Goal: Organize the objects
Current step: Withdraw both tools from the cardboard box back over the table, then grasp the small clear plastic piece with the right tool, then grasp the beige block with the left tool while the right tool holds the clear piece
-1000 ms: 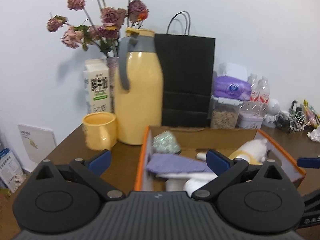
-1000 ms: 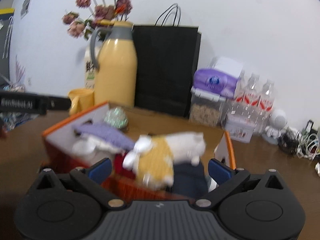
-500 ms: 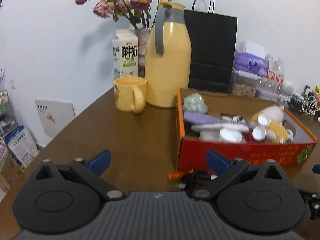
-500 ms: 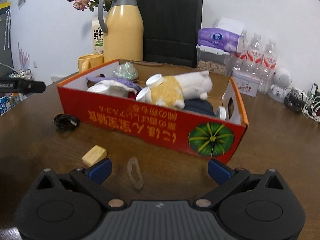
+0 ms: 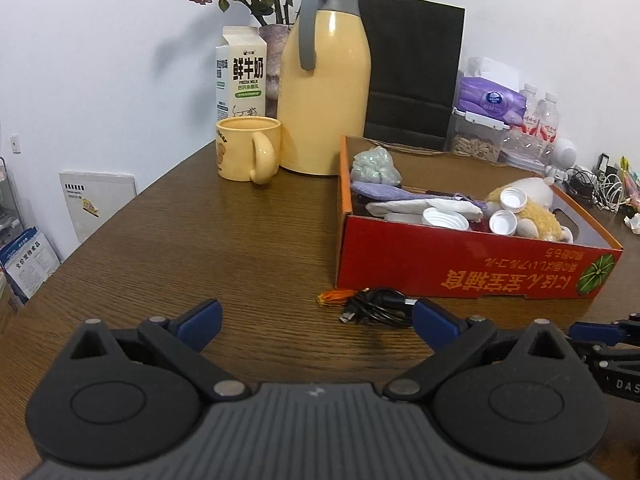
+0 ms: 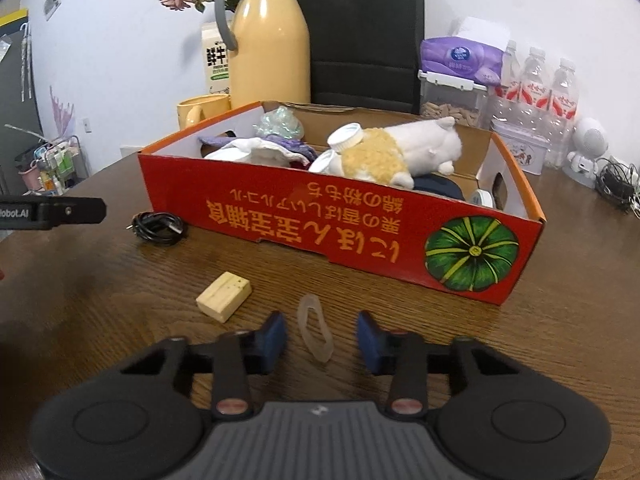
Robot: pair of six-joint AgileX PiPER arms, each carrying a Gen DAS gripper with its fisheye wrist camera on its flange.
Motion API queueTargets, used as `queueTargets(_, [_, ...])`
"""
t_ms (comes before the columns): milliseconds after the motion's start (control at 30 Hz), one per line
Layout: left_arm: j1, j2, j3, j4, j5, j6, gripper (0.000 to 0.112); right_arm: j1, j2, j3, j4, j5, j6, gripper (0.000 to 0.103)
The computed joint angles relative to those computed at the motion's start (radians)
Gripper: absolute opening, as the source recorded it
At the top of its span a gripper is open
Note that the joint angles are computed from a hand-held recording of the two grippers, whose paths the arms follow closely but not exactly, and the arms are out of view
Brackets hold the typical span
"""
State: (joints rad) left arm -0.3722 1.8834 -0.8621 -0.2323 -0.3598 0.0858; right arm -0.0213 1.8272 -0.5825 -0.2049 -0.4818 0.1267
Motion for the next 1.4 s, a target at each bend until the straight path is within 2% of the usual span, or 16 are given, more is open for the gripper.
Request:
queueTargets(100, [-0.012,0.001,-0.003,-0.001,0.006,0.001,0.103,0.007,0.003,0.005,0.009,-0.013,-0.013,0.008])
queueTargets(200, [-0.034,0.002,-0.006,-0.015,0.011,0.011,0.103,0.026,0.008,0.019,0.069,-0.044,-0.077,0.006])
queueTargets(433, [-0.108,0.014,-0.033,-0.065,0.035,0.06,0.103,0.014,0.006,0.059,0.069,-0.135,-0.066,0.004])
queueTargets(600, [-0.169,0.035,-0.08,-0.148,0.088,0.144,0.103,-0.01,-0.01,0.094,0.07,-0.196,-0.052,0.004])
queueTargets(867, [-0.247,0.085,-0.172,-0.528,0.165,0.517,0.103,-0.054,-0.017,0.119,0.042,-0.244,-0.026,0.004])
queueTargets(1067, [-0.269,0.102,-0.204,-0.559,0.197,0.539,0.102,-0.073,-0.022,0.132,0.032,-0.265,-0.017,0.004])
queueTargets(1233, [-0.288,0.125,-0.236,-0.683,0.218,0.659,0.088,-0.074,-0.023,0.14,0.037,-0.277,-0.023,0.004])
queueTargets(1300, [-0.288,0.13,-0.242,-0.683,0.225,0.658,0.078,-0.069,-0.021,0.141,0.048,-0.28,-0.029,0.004])
queueTargets(1333, [-0.286,0.133,-0.244,-0.666,0.229,0.638,0.077,-0.068,-0.02,0.139,0.051,-0.275,-0.031,0.004])
queueTargets(1400, [-0.283,0.142,-0.254,-0.704,0.235,0.669,0.069,-0.064,-0.016,0.136,0.061,-0.269,-0.037,0.005])
